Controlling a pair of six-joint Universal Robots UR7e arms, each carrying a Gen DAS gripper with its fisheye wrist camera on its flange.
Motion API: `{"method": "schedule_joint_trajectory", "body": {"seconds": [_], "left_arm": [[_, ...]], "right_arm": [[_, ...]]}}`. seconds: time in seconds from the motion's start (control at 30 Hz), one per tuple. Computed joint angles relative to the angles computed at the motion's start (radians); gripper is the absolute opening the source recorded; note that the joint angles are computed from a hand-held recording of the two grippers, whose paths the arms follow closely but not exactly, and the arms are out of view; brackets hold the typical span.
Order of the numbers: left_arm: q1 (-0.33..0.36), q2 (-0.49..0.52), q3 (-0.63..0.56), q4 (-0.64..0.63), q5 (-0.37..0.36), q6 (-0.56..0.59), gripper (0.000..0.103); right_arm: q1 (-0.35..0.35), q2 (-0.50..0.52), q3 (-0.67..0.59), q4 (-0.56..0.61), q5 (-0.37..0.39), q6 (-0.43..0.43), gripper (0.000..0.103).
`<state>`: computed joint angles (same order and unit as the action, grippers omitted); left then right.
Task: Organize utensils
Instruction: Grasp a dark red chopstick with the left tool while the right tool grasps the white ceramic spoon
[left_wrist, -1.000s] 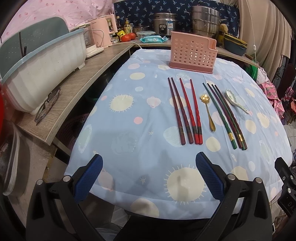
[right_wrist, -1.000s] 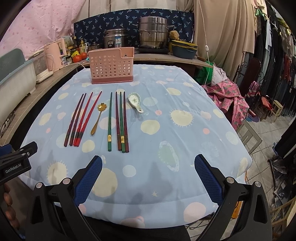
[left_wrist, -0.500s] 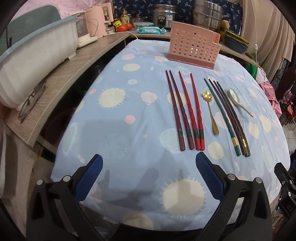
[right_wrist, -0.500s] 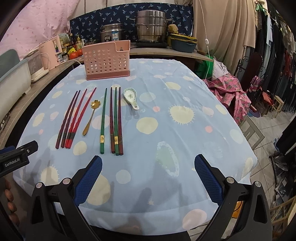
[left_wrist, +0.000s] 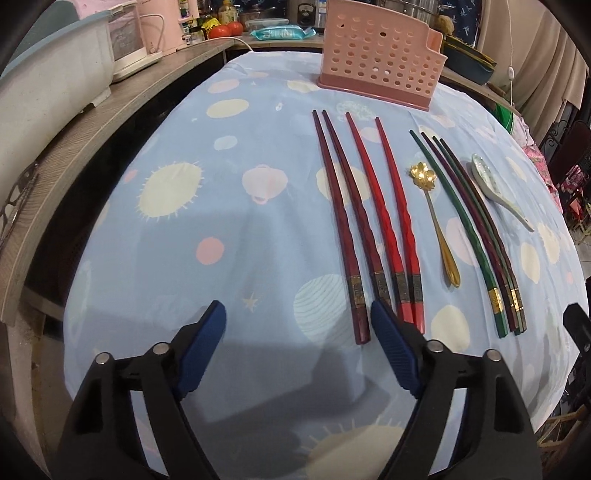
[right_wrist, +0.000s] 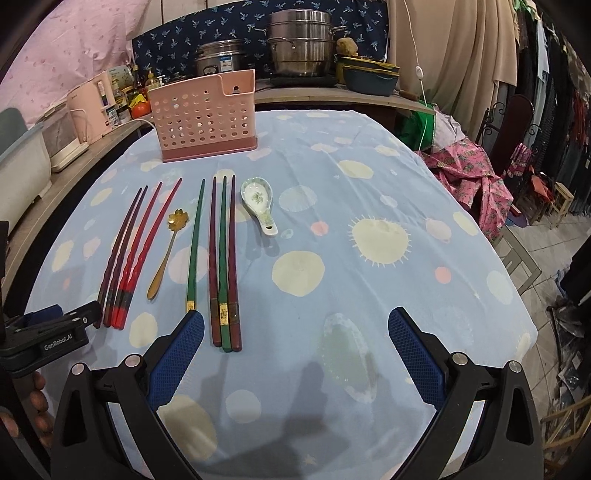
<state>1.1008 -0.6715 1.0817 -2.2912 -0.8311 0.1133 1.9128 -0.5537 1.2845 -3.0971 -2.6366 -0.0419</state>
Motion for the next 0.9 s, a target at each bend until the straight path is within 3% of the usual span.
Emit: {"method": "schedule_joint_trajectory", "body": {"seconds": [0.07,0.2,0.27,0.33,0.43,0.63,0.8,0.9], "left_arm": [[0.0,0.007,-0.003,-0.015,0.009,0.013,0.071],[0.002,0.018,-0.016,-0.036,0.02,0.034,0.055],[0.004,0.021,-0.023,-0.047,0.019,0.045,0.042],[0.008,0.026,-0.035,-0.045,0.015,0.052,0.033],[0.008,0.028,-0.031,-0.064,0.019,0.074,0.032],[0.011,0.028,-0.033,-0.066,0.011,0.077,0.032],[0.011,0.028,-0.034,-0.067,0.008,0.07,0.032],[0.011,0.029,-0.032,-0.073,0.008,0.073,0.032]], "right_arm": [[-0.007,0.008,-0.026,0.008,0.013,-0.011,0.096],[-0.022,0.027,-0.088,0.011,0.046,-0.041,0.09],[-0.036,0.028,-0.115,0.032,0.082,-0.026,0.084],[-0.052,0.03,-0.148,0.07,0.121,-0.002,0.067],[-0.077,0.038,-0.201,0.134,0.181,0.037,0.048],[-0.113,0.062,-0.278,0.227,0.26,0.085,0.026],[-0.134,0.063,-0.286,0.281,0.305,0.128,0.018],[-0.135,0.062,-0.282,0.286,0.316,0.131,0.018]]}}
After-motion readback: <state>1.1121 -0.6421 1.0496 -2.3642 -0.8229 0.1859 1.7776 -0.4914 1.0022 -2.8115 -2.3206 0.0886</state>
